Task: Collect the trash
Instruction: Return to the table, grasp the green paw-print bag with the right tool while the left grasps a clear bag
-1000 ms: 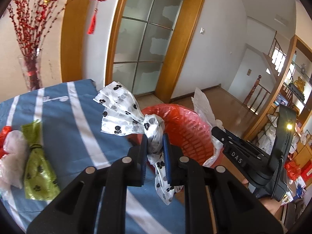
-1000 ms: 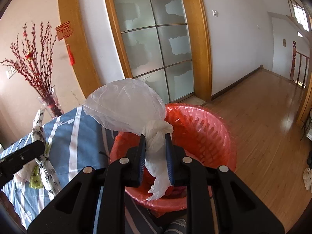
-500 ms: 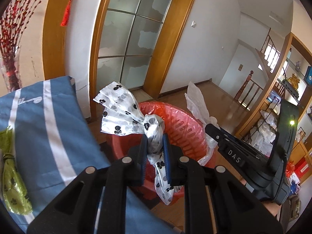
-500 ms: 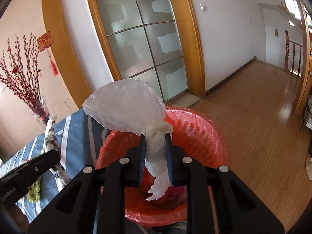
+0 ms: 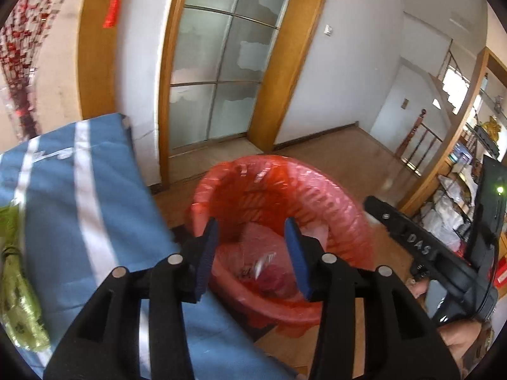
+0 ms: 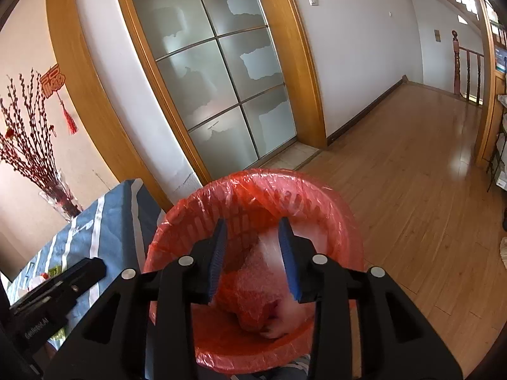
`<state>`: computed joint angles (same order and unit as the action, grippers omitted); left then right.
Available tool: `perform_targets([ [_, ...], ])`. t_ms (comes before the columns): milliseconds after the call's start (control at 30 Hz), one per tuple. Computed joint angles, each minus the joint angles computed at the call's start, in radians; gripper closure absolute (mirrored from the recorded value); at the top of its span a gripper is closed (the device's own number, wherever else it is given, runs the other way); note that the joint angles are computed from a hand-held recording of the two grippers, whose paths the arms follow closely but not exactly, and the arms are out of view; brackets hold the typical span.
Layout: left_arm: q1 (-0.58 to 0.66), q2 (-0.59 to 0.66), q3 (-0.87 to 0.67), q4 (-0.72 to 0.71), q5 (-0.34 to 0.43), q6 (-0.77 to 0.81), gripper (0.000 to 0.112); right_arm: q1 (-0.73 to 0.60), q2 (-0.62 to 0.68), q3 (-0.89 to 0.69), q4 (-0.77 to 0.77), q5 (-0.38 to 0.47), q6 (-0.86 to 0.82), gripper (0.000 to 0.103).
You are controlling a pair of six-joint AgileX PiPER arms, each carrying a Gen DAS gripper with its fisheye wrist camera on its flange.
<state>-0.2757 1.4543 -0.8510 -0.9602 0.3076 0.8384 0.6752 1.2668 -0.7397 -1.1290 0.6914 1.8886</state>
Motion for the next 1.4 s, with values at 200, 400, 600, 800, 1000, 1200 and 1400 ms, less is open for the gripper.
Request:
perform_targets([
  [200,0.110,-0.170,0.144,0.055,-0.053,0.015,0.051,0.120,0.032,-0.066,-0.011,0.110,-0.043,0.067],
  [400,0.431,-0.336,0.231,-0.034,0.082,0.216,0.044,0.244,0.115,-0.191,-0.024,0.123,-0.100,0.064],
  [600,0.873,-0.332,0.227,-0.156,0.308,0.426,0.042,0.320,0.288,-0.391,0.038,0.036,-0.229,0.064],
  [800,1.201,-0.212,0.164,-0.166,0.363,0.549,0.042,0.366,0.486,-0.629,0.173,-0.027,-0.421,0.064],
  [1000,1.362,-0.126,0.117,-0.235,0.396,0.674,0.038,0.362,0.690,-0.876,0.405,-0.047,-0.671,0.064],
  [1200,1.410,-0.095,0.101,-0.268,0.388,0.744,0.036,0.360,0.846,-1.079,0.555,0.014,-0.836,0.064],
  [1400,1.425,-0.038,0.072,-0.275,0.391,0.765,0.036,0.358,0.932,-1.186,0.607,0.075,-0.892,0.064],
])
